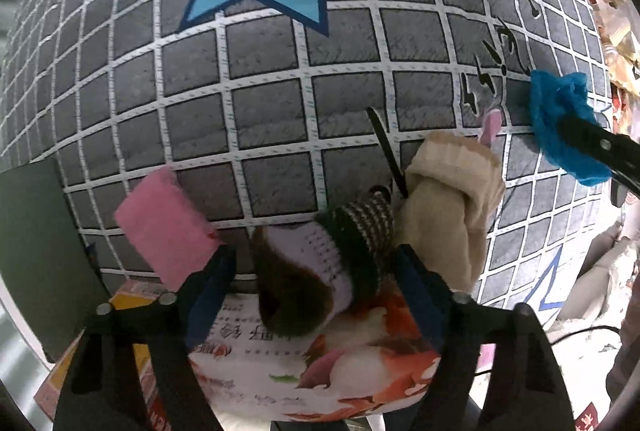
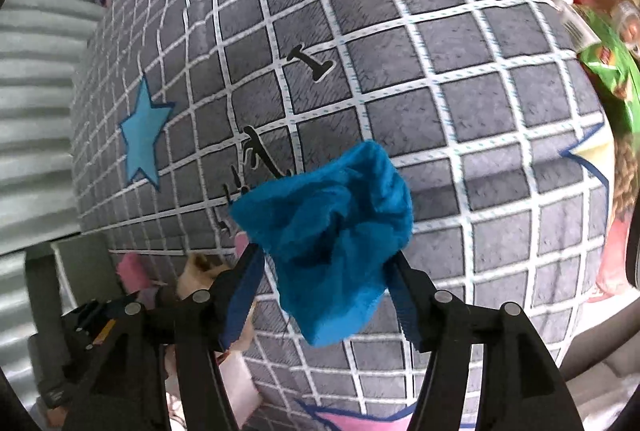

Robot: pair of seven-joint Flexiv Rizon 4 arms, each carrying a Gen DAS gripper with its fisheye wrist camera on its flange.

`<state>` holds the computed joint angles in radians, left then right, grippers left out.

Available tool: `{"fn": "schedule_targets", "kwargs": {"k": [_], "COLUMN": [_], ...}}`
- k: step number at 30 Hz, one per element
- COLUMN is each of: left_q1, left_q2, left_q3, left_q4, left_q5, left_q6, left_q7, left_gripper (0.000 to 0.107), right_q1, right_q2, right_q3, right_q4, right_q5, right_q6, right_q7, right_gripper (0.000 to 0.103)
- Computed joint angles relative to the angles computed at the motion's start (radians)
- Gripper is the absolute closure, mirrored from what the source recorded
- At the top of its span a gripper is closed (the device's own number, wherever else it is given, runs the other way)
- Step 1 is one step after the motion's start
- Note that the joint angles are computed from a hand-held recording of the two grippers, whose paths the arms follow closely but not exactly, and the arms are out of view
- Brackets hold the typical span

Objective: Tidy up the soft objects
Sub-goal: 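Grasp black-and-white knit sock with left tool while right tool lifts blue cloth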

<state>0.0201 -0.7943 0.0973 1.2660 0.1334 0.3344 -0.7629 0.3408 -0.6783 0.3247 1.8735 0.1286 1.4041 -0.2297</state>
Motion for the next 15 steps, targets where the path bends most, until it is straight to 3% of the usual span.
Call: {"fn": "schedule_targets", "kwargs": {"k": [4,6,7,10,15], "left_q1": [0.008,0.013,0.014,0.026,0.046], "left_q2": [-0.003,0.007,0.001,0.012,0.062], "left_q3": [-0.01,-0.016,-0.018,-0.023,-0.033], "left_q4": [0.013,0.028,0.015,0.009,0.053], "left_q5": [-0.018,-0.031,-0.037,-0.067,-0.105], "left_q6": [0.0,0.006,0.002,0.006,0.08], "left_q7": [0.004,0.013,0.015,0.009,0.005], "left_gripper": [0.044,0.052,0.056,0.064,0.065], "right_q1": [0.017,0.04,0.044,0.048,0.08], "right_q2": [-0.017,-0.011,-0.01,-0.001,0.047], "right_q3": [-0.025,-0.052,-0.056,-0.055,-0.086], "right_q4": [-0.044,-0.069,-0.075,-0.066,-0.009], "right_q5": [-0.041,-0.091,-0.099,-0.085,-0.08], "right_q6": [-0.091,-0.174,-0.19,-0.175,-0.11], "right_q7": [-0.011,-0.034,-0.045,-0.058,-0.02], "right_gripper": [0.041,0.062,0.062,0.068,0.068]}}
